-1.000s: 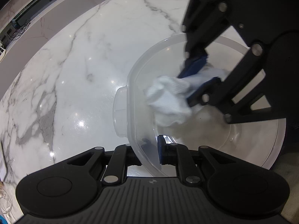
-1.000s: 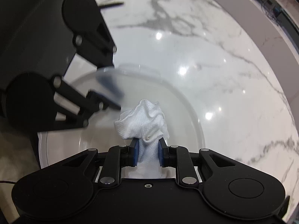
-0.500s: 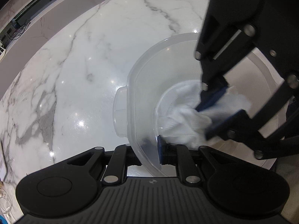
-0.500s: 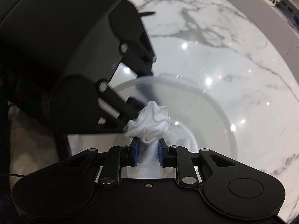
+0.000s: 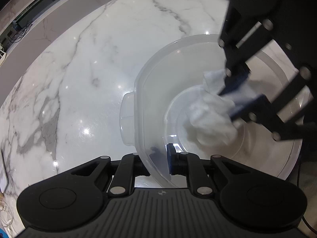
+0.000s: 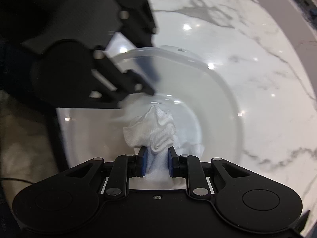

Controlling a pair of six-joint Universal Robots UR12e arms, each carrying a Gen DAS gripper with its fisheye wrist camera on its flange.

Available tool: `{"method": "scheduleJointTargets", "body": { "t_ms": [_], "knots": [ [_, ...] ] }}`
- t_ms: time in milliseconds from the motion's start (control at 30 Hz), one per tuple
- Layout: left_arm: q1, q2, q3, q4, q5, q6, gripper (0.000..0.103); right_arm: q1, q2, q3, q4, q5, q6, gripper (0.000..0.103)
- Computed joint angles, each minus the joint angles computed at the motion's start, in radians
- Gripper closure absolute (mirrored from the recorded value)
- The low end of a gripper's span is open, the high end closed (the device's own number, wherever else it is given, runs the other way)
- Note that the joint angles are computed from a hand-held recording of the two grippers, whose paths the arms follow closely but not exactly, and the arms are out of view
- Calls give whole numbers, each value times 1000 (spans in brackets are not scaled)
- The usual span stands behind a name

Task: Clean bowl
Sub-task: 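Wipe the cloth across the bowl bottom with the right gripper while left gripper holds rim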

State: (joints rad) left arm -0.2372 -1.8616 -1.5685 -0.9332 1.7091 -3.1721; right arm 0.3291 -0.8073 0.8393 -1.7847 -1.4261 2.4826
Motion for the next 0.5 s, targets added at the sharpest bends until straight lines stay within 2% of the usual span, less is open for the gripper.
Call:
{"method": "scheduleJointTargets", "body": {
  "t_ms": [200, 500],
  "knots": [
    [4, -4, 2, 2, -4, 0, 90, 3, -17, 49, -126, -7, 49, 84],
    [4, -5, -1, 8, 0, 2, 90, -8, -39, 91, -165, 98, 90, 84]
  ]
}}
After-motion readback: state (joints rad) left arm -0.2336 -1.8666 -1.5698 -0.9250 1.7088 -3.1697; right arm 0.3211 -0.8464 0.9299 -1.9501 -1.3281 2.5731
